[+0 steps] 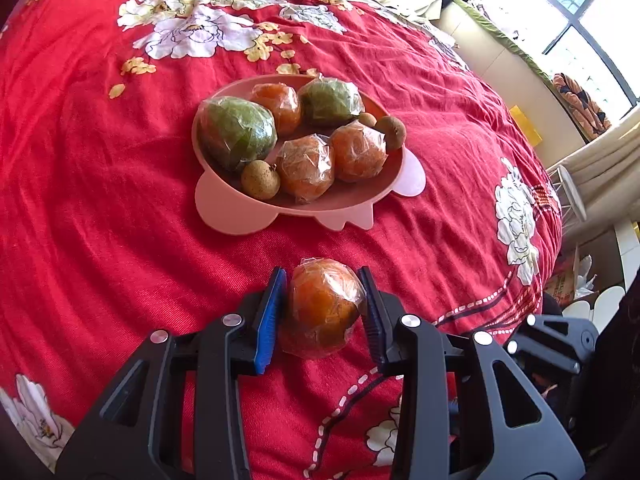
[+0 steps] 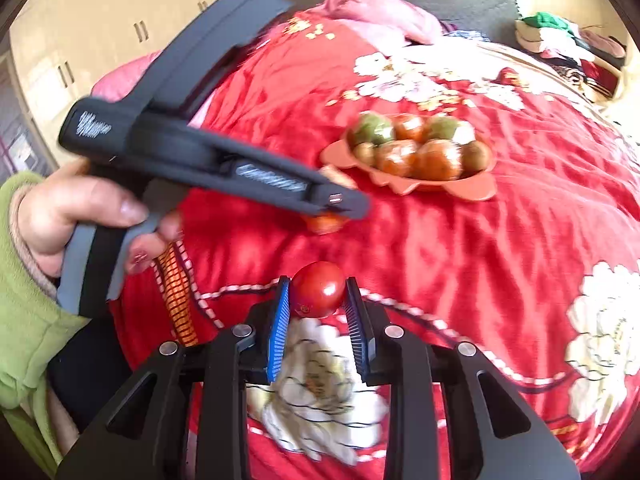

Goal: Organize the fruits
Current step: 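Grasp the bagged orange with the left tool while the right tool grasps the red tomato, then lift the orange and tomato and carry both over the pink bowl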

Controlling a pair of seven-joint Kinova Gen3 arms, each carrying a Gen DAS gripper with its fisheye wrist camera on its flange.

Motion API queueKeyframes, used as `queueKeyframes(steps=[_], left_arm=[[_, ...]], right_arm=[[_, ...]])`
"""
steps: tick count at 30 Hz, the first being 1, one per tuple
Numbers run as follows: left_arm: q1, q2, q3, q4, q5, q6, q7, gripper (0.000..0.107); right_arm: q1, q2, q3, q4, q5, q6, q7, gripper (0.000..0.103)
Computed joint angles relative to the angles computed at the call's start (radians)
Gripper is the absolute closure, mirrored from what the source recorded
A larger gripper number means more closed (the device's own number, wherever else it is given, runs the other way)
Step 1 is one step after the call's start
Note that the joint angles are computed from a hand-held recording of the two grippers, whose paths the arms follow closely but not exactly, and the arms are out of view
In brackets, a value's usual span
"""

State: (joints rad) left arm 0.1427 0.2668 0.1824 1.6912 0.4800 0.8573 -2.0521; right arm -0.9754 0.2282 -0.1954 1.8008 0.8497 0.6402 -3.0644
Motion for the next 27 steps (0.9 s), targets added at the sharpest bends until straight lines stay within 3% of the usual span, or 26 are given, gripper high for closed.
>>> queueKeyframes(steps=[10, 12, 23, 27], left_arm=[[-0.002, -0.043, -0.007, 0.0, 0.011, 0.009, -0.01, 0.081], [-0.004, -0.045, -0.006, -0.003, 0.019, 0.014, -0.017, 0.091], [-0.011, -0.056, -0.008, 0.033, 0.041, 0.028, -0.051, 0.091], [-0.015, -0.08, -0.007, 0.07, 0.076, 0.012, -0.091, 0.068]], right_arm=[[0.042, -0.064, -0.018, 0.049, 0.065, 0.041, -0.08, 0.077], [0.048, -0.072, -0.029, 0.052, 0.073, 0.055, -0.093, 0.077], [0.09, -0.089, -0.057, 0.072, 0.092, 0.061, -0.127, 0.077], [0.094, -0.085, -0.057, 0.073, 0.09, 0.058, -0.131, 0.077]])
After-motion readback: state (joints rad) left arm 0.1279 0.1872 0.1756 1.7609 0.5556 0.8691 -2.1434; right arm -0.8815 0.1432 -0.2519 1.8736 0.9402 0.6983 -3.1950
